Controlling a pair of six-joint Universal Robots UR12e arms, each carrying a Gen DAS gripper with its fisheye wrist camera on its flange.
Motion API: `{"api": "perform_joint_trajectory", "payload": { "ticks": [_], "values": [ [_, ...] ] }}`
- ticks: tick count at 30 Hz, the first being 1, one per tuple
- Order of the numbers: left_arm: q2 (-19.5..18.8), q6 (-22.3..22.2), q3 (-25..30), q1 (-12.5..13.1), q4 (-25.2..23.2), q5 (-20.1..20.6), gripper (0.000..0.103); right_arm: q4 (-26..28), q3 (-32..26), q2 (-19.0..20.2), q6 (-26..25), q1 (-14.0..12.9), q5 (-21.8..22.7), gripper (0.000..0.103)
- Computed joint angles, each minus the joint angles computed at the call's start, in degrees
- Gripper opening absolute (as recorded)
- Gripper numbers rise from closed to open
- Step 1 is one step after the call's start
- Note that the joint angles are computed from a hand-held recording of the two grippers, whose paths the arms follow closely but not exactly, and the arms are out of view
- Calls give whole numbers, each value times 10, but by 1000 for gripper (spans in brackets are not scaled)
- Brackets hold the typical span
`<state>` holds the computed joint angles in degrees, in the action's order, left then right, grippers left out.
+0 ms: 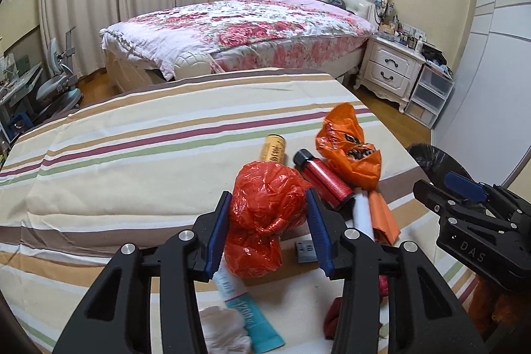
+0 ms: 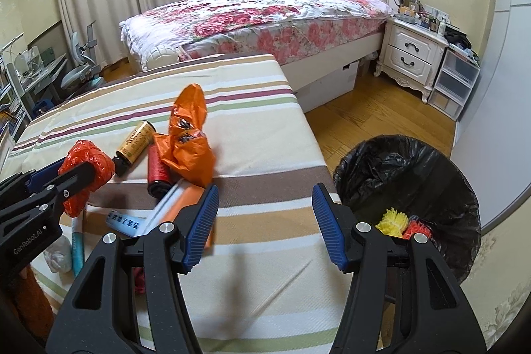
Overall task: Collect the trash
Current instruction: 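Grasp the red plastic bag with the left gripper and lift it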
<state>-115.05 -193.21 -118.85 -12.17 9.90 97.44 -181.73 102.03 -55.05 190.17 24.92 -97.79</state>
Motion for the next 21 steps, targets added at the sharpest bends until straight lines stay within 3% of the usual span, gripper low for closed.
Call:
{"api": "perform_joint_trajectory", "payload": {
  "ticks": [13,21],
  "values": [
    [23,-35,-28,39,25,43,44,24,-59,23,-26,12,23,57],
    [27,-54,-42,60,23,52,44,82,-105,48,-33,18,33,53]
  ]
}}
